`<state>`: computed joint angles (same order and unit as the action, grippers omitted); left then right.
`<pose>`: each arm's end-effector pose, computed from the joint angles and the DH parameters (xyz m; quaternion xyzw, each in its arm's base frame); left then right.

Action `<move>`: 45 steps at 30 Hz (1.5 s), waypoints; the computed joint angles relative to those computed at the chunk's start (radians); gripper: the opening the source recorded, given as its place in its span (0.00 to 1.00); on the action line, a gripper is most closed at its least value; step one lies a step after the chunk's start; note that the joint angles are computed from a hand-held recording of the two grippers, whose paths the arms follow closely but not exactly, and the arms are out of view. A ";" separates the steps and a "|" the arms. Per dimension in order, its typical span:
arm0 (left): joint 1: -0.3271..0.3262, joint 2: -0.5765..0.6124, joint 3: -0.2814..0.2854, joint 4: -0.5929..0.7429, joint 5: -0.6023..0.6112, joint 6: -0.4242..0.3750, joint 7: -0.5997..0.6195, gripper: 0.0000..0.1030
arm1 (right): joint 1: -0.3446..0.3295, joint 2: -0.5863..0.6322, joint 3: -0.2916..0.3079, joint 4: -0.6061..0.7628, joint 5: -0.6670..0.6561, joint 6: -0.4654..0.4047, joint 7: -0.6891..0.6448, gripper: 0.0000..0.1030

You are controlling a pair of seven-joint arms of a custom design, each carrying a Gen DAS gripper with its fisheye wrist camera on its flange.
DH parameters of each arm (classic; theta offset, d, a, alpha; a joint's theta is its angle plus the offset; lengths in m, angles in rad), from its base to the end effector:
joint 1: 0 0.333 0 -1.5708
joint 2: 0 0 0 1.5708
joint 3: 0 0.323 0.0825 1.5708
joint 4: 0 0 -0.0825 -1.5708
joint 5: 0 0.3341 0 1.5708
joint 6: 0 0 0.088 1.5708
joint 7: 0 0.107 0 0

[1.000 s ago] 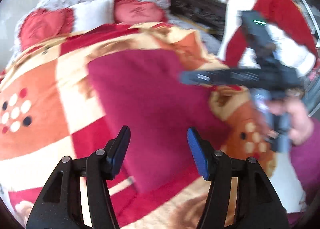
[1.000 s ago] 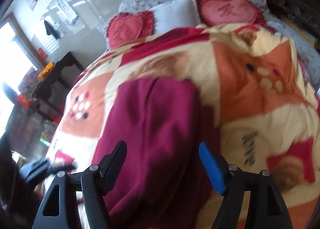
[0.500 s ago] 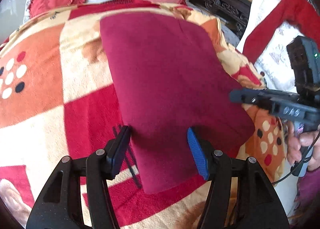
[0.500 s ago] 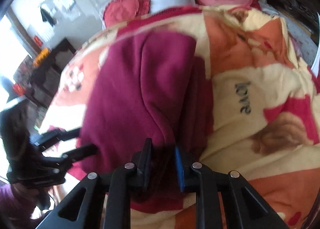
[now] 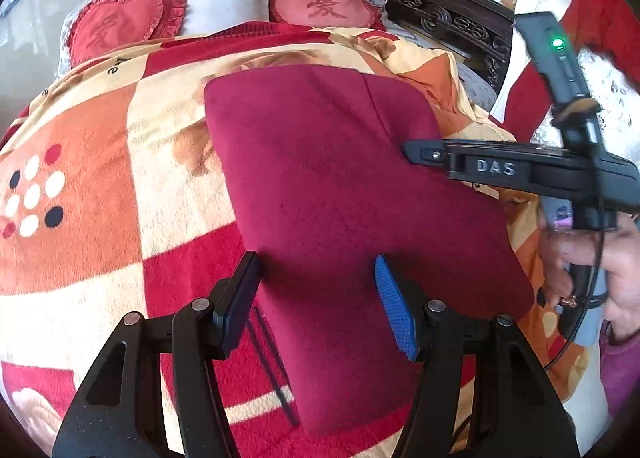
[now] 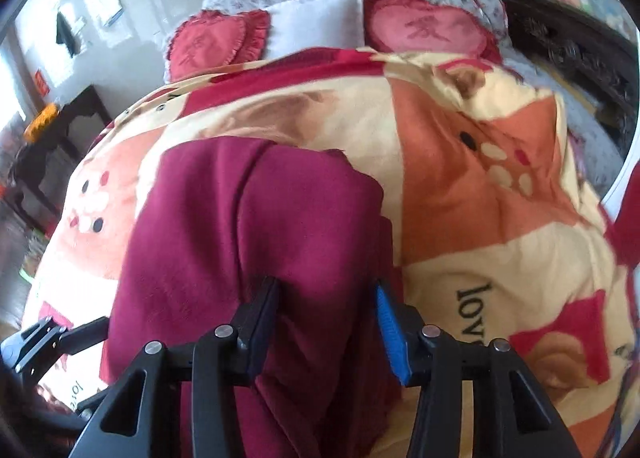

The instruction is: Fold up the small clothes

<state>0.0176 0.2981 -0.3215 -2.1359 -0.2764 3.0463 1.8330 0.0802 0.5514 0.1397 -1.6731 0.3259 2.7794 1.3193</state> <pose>0.5671 -0.1424 0.3846 -0.5801 0.7512 -0.2831 0.1379 0.6744 0.1181 0.3826 -0.7258 0.6200 -0.1033 0.2796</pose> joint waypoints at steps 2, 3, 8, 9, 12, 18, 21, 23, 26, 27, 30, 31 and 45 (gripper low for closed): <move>-0.003 0.006 0.002 0.006 0.005 -0.002 -0.002 0.60 | -0.026 0.010 0.021 0.004 0.031 0.002 -0.013 0.45; -0.004 0.008 0.004 0.008 0.007 -0.003 -0.004 0.60 | -0.031 0.006 0.025 -0.002 0.041 0.002 -0.016 0.45; -0.010 0.006 0.011 0.004 0.016 -0.001 -0.017 0.61 | -0.054 -0.053 0.043 -0.063 0.078 0.005 -0.037 0.45; -0.007 0.006 0.007 0.003 0.014 0.001 -0.017 0.61 | -0.072 -0.068 0.064 -0.076 0.108 -0.005 -0.066 0.45; -0.020 0.004 0.020 0.000 0.028 0.004 -0.032 0.61 | -0.110 -0.120 0.113 -0.131 0.217 -0.018 -0.182 0.45; -0.024 0.004 0.024 -0.004 0.050 0.007 -0.046 0.61 | -0.028 -0.157 0.039 -0.227 0.202 0.012 -0.220 0.35; -0.053 0.000 0.052 -0.013 0.086 0.018 -0.070 0.61 | -0.042 -0.161 0.058 -0.257 0.252 0.037 -0.258 0.29; -0.033 -0.003 0.032 -0.013 0.080 0.010 -0.063 0.61 | -0.025 -0.175 0.044 -0.274 0.234 0.047 -0.259 0.23; 0.007 0.000 -0.007 -0.002 0.041 -0.013 -0.035 0.61 | -0.034 -0.179 0.049 -0.271 0.248 0.029 -0.273 0.23; 0.017 -0.002 -0.016 0.000 0.027 -0.020 -0.024 0.61 | -0.051 -0.179 0.065 -0.266 0.282 0.020 -0.295 0.23; 0.081 -0.002 -0.082 0.007 -0.061 -0.035 0.059 0.61 | -0.099 -0.188 0.117 -0.262 0.439 0.040 -0.411 0.40; 0.118 0.001 -0.119 0.015 -0.113 -0.050 0.106 0.61 | -0.099 -0.190 0.118 -0.262 0.477 0.060 -0.433 0.64; 0.198 0.091 -0.164 0.159 -0.566 -0.248 0.407 0.77 | -0.138 0.025 0.104 -0.007 0.656 -0.148 -0.513 0.95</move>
<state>0.2154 0.3888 -0.4850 -1.9773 -0.8427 2.7983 2.2401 -0.0574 0.5761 0.2441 -1.6800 0.9823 2.6314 0.8067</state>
